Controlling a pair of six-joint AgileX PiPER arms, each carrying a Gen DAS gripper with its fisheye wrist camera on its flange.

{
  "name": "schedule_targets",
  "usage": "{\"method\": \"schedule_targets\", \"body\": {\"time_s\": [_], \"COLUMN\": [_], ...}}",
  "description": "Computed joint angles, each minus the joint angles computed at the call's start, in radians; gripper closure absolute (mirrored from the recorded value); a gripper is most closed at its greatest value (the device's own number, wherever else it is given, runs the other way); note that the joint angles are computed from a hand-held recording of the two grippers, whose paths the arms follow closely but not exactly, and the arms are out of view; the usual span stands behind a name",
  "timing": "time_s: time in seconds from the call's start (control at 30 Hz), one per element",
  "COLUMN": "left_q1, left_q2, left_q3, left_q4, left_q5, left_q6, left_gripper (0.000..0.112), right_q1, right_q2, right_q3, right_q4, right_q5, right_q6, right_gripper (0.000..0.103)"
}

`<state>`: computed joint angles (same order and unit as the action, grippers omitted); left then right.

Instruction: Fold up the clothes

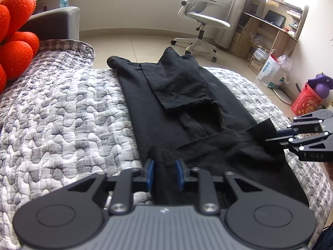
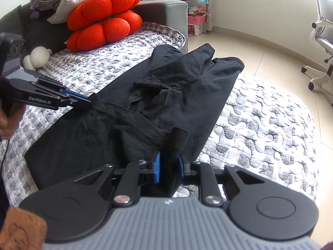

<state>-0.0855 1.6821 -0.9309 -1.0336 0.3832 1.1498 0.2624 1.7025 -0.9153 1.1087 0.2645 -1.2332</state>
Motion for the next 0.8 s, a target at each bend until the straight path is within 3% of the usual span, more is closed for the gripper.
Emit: {"method": "schedule_targets", "body": {"time_s": [0.2,0.37,0.63,0.8], "left_q1": [-0.017,-0.055,-0.055,-0.042], "left_q2": [-0.001,-0.039,-0.041,-0.035], "left_q3": [0.005,0.034,0.042,0.045], "left_q4": [0.03,0.05,-0.07,-0.139], "left_q5": [-0.035,-0.112,-0.101,-0.052], "left_q6": [-0.02,-0.008,0.144,0.232], "left_gripper": [0.077,0.097,0.101,0.101], "right_q1": [0.001,-0.002,-0.01,-0.012], "right_q2": [0.001,0.004,0.015,0.017], "right_q3": [0.001,0.0,-0.009,-0.01], "right_q4": [-0.001,0.014,0.002,0.004], "right_q5": [-0.001,0.005,0.019,0.022], "right_q6": [0.001,-0.011,0.02,0.024], "right_gripper": [0.081,0.081,0.081,0.081]}}
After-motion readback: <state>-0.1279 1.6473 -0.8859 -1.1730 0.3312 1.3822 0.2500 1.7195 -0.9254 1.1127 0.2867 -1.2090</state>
